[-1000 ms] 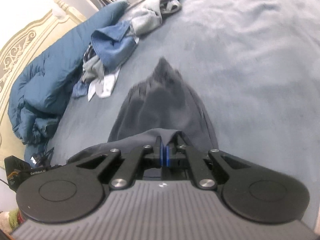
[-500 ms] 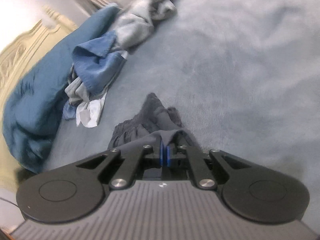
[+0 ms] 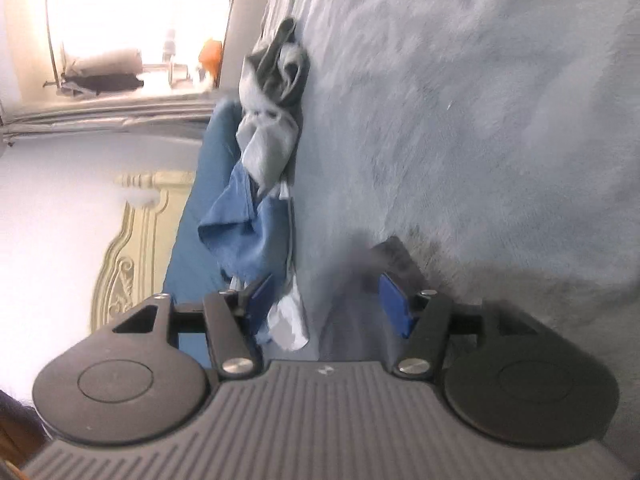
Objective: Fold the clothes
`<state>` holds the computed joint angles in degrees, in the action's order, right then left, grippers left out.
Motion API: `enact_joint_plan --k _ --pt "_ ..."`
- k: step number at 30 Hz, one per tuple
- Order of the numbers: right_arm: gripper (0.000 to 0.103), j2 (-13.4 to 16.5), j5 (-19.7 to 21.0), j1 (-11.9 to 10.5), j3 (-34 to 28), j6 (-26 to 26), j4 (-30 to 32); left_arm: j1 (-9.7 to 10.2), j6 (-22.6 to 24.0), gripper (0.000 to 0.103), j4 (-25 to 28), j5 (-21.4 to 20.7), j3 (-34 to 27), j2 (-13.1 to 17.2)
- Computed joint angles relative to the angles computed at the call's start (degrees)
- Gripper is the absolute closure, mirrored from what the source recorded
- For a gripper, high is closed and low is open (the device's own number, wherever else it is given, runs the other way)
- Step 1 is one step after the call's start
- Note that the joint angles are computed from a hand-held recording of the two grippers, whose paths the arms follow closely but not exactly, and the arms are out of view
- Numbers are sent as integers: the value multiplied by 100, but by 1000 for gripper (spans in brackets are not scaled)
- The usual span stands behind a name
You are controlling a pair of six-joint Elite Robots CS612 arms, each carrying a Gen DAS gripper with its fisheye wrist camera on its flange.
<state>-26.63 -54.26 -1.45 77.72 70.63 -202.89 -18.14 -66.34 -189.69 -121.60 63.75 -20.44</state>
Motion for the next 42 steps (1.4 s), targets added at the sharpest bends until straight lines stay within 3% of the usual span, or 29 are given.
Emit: enact_joint_plan --k 1,4,6,8,9,10,13,16,20,22,23,24,25,26,29,33,36,39,42 --pt "46 -94 -88 26 81 -327 110 -14 402 64 165 -12 53 -80" --pt "47 -406 -68 123 189 -2093 865 -71 1870 63 782 -27 248 -364" --pt "48 -484 -17 234 35 -3293 1617 -165 2812 61 1227 237 431 -568" --pt "49 -530 -232 368 -169 -4424 2417 -227 3144 61 1482 445 558 -665" --pt "50 -543 -674 447 -272 -4795 2792 -229 3087 62 1605 531 600 -700" --pt "53 -556 -1194 520 -326 -4926 3001 -225 3005 62 1652 653 665 -742" --pt "57 -663 -1823 546 -178 -4577 2772 -161 2998 59 1471 786 948 -888" --pt "52 -996 -1669 481 354 -4628 2399 -137 3520 51 1628 699 1225 -1089" --pt "45 -1445 -1744 490 919 -5114 3243 -237 4507 50 2079 653 1457 -1287" --pt "45 -1509 -1770 506 1057 -5183 3541 -307 4680 57 2117 813 1549 -1329" --pt "47 -1518 -1773 514 1109 -5199 3624 -335 4656 70 2075 919 1597 -1336" --pt "50 -1502 -1806 533 1131 -5215 3655 -348 4548 92 2051 986 1629 -1334" --pt "69 -1481 -1825 550 1145 -5209 3660 -348 4380 97 2032 1014 1658 -1328" --pt "95 -1458 -1853 559 1163 -5146 3638 -341 4130 99 1938 1051 1704 -1323" --pt "99 -1402 -1947 580 1251 -4876 3414 -274 3309 101 1588 1038 1840 -1298" --pt "99 -1403 -1987 547 1358 -4483 3243 -201 2773 100 1638 1082 1920 -1313" --pt "95 -1447 -1958 522 1372 -4363 3319 -256 3183 85 1469 1398 1970 -1443" --pt "85 -1560 -2458 662 1407 -4989 3031 -365 3815 76 1100 1672 1965 -1519" --pt "82 -1532 -2878 844 1339 -5757 2633 -441 4324 75 1013 1132 1697 -1368"
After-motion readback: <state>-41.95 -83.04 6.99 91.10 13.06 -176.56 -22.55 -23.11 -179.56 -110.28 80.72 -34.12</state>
